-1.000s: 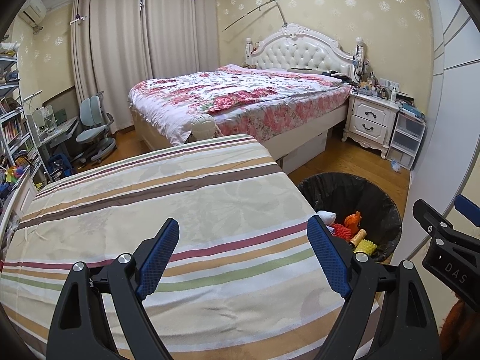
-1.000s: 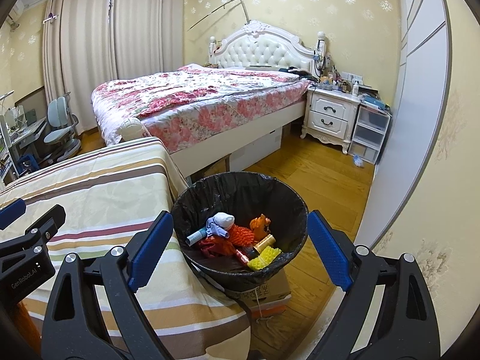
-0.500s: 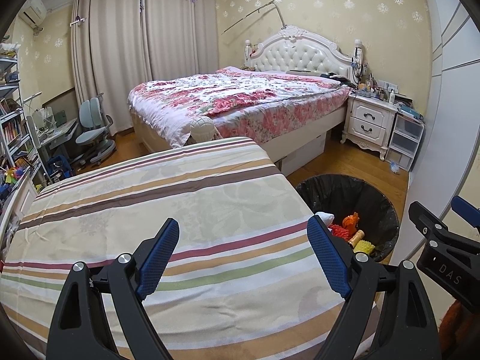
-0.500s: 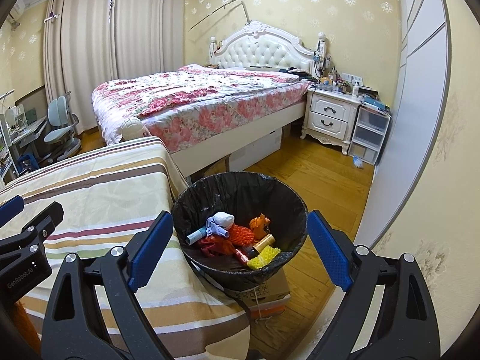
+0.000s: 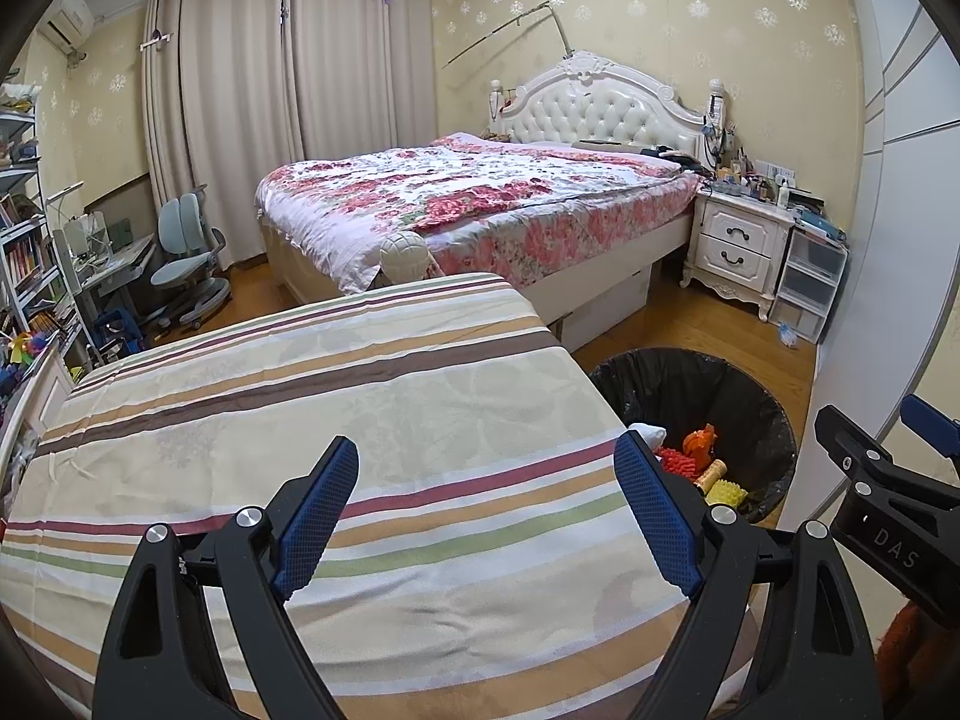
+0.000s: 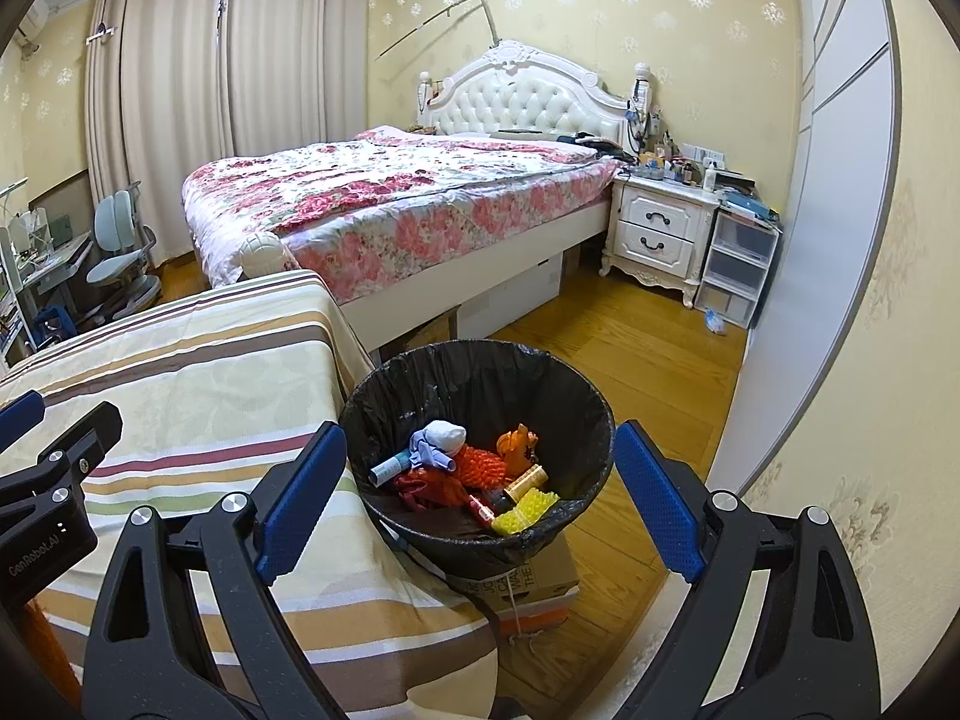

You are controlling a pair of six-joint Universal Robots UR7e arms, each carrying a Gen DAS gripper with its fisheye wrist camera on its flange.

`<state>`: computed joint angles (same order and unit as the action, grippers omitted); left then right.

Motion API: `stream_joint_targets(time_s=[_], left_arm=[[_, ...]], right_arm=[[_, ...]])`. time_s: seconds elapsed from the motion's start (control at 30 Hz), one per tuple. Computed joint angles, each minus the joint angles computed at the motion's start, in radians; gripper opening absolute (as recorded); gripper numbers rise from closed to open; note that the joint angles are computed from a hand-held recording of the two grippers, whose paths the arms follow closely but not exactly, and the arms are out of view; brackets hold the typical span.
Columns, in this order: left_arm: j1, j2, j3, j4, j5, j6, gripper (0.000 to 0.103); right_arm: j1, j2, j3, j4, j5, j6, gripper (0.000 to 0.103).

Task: Collect trash

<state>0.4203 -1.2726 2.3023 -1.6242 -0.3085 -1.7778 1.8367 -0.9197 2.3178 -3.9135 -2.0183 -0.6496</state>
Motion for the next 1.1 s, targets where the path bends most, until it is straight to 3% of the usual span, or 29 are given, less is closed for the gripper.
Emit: stream_joint_targets(time_s=[1.1], left_arm=[[0.000, 0.012, -0.003, -0.015, -0.003, 0.001, 0.084]], right_arm=[[-0.003, -0.004, 0.008, -0.006, -0.001, -0.002, 0.089]])
